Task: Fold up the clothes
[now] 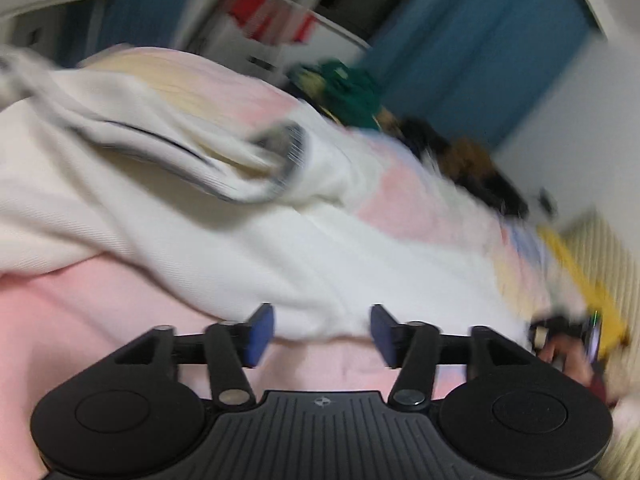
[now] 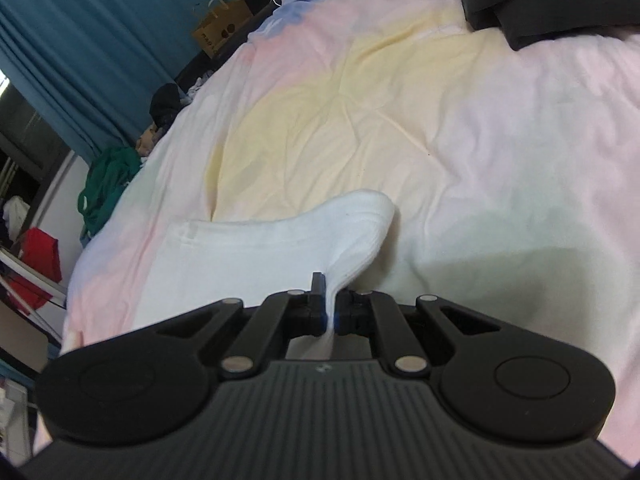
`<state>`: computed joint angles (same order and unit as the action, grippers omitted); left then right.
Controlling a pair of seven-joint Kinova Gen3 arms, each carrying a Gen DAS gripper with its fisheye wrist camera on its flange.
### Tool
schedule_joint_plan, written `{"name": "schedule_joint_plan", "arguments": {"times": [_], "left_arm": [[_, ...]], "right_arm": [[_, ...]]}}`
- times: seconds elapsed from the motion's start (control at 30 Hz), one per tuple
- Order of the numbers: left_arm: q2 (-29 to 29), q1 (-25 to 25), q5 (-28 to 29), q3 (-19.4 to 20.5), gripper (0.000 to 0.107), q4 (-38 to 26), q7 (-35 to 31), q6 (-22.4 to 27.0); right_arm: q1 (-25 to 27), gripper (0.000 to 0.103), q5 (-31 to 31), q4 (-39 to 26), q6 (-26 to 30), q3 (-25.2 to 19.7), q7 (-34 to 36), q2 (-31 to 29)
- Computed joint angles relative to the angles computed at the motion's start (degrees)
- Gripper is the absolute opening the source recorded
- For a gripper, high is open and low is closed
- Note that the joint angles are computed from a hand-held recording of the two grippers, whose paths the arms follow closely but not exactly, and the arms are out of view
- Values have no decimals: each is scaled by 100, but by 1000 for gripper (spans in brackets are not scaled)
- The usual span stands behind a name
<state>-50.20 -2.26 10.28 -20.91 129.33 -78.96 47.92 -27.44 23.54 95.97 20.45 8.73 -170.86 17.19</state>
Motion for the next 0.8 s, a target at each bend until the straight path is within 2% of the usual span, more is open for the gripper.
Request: {"name": "schedule_joint_plan", "arguments": {"times": [0.07,0.2,0.27,0.33,0.4,0.47,0.53,0.57,0.6,0.63,0.67,0.8], "left_arm": [[-58,-375,142,-423,77,62,284,41],[243,-814,331,-1485,81,174,1185,-49],[269,-821,396,-2016,80,384,1649,-414],[140,-765,567,-2473,80,657,1845,-871],[117,-850,739,-2599,79,819,1887,-1245],[141,-996,679,-2471,79,904,2060,-1561],[200,-1158,628,-2364,72,972,2201,-1839],[253,-1201,553,-2362,65,959,2325,-1872],[332,-1263,521,-2372,51,927,2399,-1854],[432,-1353,522,-2375,41,886,2439,-1812],[492,-1380,435,-2360,28,798,2496,-1678],[607,-1505,1,-2166,12,270,2384,-959]], "right_arm": [[78,6,-100,-3,-37,-67,39,0],[18,6,-99,160,-89,-3,-34,-117],[-162,6,88,181,-23,111,-239,-151],[-283,6,303,147,72,166,-414,-137],[-350,6,507,133,96,195,-593,-117],[-381,6,666,121,102,203,-748,-101],[-411,6,824,121,83,224,-893,-92],[-452,6,941,139,46,263,-991,-93],[-523,6,1087,158,19,326,-1119,-98],[-586,6,1230,176,-7,379,-1246,-105],[-638,6,1367,192,-36,422,-1369,-111],[-651,6,1710,149,85,359,-1492,-102]]}}
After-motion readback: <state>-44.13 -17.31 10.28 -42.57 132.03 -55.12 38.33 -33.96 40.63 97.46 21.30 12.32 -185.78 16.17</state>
